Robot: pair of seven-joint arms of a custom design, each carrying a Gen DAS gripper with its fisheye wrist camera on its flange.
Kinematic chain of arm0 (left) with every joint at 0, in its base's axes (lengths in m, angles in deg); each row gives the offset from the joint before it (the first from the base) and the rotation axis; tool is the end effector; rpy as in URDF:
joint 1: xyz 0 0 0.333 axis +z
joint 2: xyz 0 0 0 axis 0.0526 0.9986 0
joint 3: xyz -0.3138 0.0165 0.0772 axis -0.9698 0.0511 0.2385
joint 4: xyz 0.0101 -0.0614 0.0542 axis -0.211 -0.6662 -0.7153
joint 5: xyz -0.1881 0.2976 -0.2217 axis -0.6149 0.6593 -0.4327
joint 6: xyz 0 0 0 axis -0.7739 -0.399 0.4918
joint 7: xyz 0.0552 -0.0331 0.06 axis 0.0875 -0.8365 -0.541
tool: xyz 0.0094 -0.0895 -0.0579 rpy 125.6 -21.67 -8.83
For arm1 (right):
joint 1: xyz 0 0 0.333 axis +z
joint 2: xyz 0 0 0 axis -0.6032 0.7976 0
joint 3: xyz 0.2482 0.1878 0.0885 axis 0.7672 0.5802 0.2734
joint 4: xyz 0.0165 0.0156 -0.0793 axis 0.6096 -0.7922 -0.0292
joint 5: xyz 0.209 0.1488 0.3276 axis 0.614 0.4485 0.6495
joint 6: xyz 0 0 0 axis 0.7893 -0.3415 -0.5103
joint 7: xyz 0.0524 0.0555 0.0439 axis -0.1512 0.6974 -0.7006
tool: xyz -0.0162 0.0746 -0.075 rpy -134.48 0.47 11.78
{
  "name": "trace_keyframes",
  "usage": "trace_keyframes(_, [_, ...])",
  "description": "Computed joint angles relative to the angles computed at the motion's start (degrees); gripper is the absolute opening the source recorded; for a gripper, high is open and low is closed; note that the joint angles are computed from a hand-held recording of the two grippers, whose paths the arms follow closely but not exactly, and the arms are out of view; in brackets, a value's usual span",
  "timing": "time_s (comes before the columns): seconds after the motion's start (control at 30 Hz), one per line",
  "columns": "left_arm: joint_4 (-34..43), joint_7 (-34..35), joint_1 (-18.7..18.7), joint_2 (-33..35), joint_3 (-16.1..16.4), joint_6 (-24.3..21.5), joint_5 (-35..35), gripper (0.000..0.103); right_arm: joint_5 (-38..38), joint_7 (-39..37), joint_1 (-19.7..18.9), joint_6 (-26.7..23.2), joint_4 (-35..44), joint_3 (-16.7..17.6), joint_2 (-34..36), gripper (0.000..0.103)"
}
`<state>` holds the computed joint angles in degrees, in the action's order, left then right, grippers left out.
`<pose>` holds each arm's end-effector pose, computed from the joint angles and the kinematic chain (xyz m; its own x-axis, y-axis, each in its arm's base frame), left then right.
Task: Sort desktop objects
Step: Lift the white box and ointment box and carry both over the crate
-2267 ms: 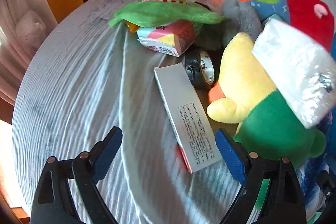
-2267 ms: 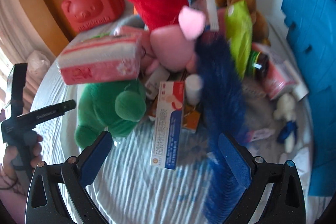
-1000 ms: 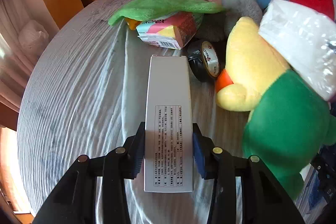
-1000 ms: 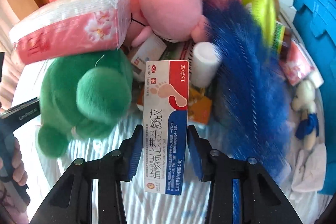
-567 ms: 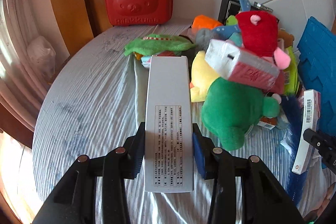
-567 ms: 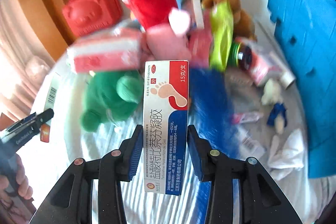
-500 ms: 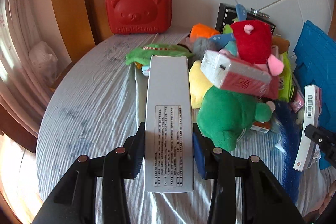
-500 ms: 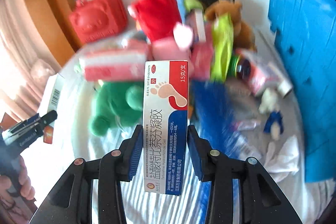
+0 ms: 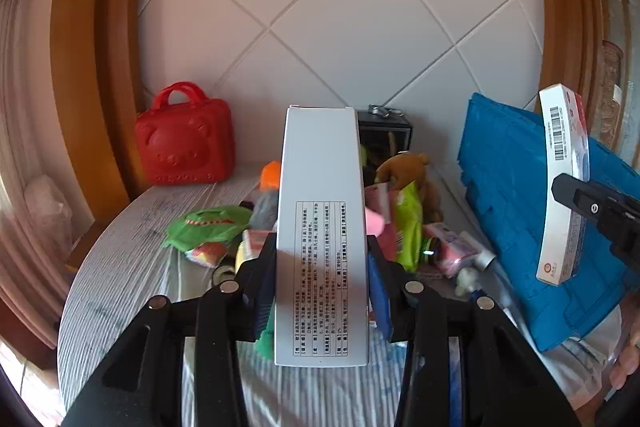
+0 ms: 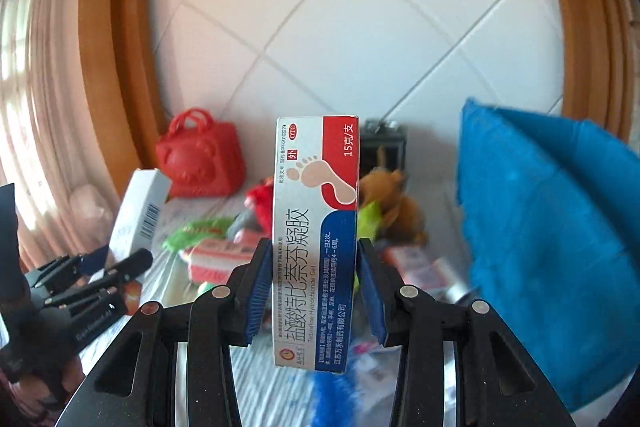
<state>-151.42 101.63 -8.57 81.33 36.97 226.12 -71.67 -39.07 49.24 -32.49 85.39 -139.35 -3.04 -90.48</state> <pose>0.6129 -0.2523 0.6919 -0.2708 -0.9623 0.0265 -0.4835 0.1122 -0.8681 0.5379 0.0285 0.7200 0.0232 -0.9959 -0.0877 -0.4506 0.0679 -0.8901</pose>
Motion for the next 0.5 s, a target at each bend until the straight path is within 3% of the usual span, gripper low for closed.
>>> trace_keyframes(0.2, [9.0,-2.4,-5.3,4.6,-1.9,-0.1,3.8,0.040,-3.5,0.2,-5.0,4.4,-2.1,-2.0,-5.2,0.041])
trace_keyframes(0.5, [36.2,-7.7,-19.8,20.8,0.3,-10.1,12.3,0.040,-0.8,-6.4,-9.4,6.9,-2.6,-8.9,-8.3,0.041])
